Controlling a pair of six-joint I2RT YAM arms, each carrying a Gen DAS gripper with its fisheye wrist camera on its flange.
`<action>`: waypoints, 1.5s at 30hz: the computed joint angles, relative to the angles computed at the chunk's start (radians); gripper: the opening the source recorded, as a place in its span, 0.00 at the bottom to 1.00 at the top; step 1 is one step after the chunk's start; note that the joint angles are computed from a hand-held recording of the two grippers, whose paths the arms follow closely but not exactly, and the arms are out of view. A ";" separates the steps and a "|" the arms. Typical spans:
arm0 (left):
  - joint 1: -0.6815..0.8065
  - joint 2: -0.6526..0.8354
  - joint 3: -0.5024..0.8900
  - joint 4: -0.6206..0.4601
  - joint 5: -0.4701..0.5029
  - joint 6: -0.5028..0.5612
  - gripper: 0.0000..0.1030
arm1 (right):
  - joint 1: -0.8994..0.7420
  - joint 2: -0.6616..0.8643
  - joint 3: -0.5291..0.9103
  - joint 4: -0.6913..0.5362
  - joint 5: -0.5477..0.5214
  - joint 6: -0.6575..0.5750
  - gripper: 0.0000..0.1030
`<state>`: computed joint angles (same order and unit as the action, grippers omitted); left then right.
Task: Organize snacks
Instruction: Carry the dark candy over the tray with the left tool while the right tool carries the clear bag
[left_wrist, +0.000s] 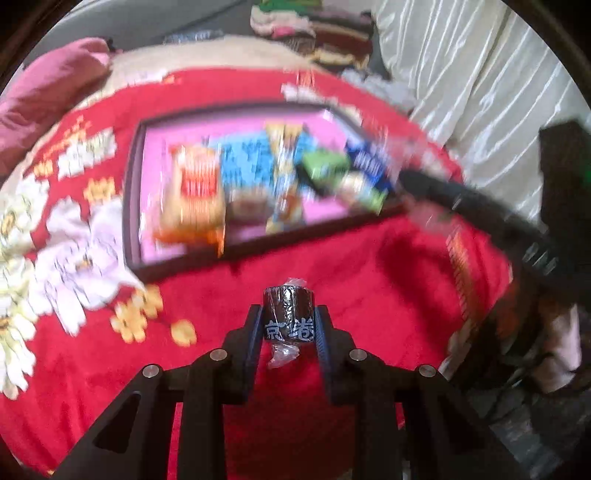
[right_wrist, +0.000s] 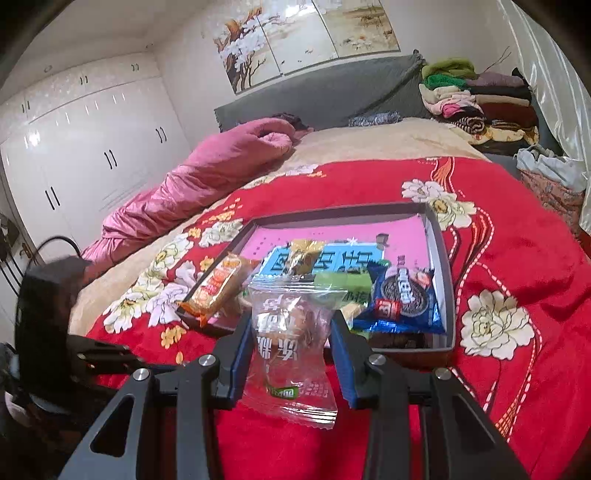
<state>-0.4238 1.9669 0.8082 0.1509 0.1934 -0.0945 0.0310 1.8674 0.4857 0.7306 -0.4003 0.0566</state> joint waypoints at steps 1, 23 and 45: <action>0.002 -0.015 0.004 0.003 0.002 -0.007 0.27 | -0.002 0.000 0.003 0.002 -0.001 0.001 0.39; -0.024 0.206 0.359 -0.070 -0.093 -0.109 0.27 | -0.019 0.114 0.148 -0.024 0.011 0.015 0.39; -0.020 0.280 0.424 -0.085 -0.094 -0.128 0.27 | 0.019 0.225 0.269 -0.110 0.056 -0.025 0.39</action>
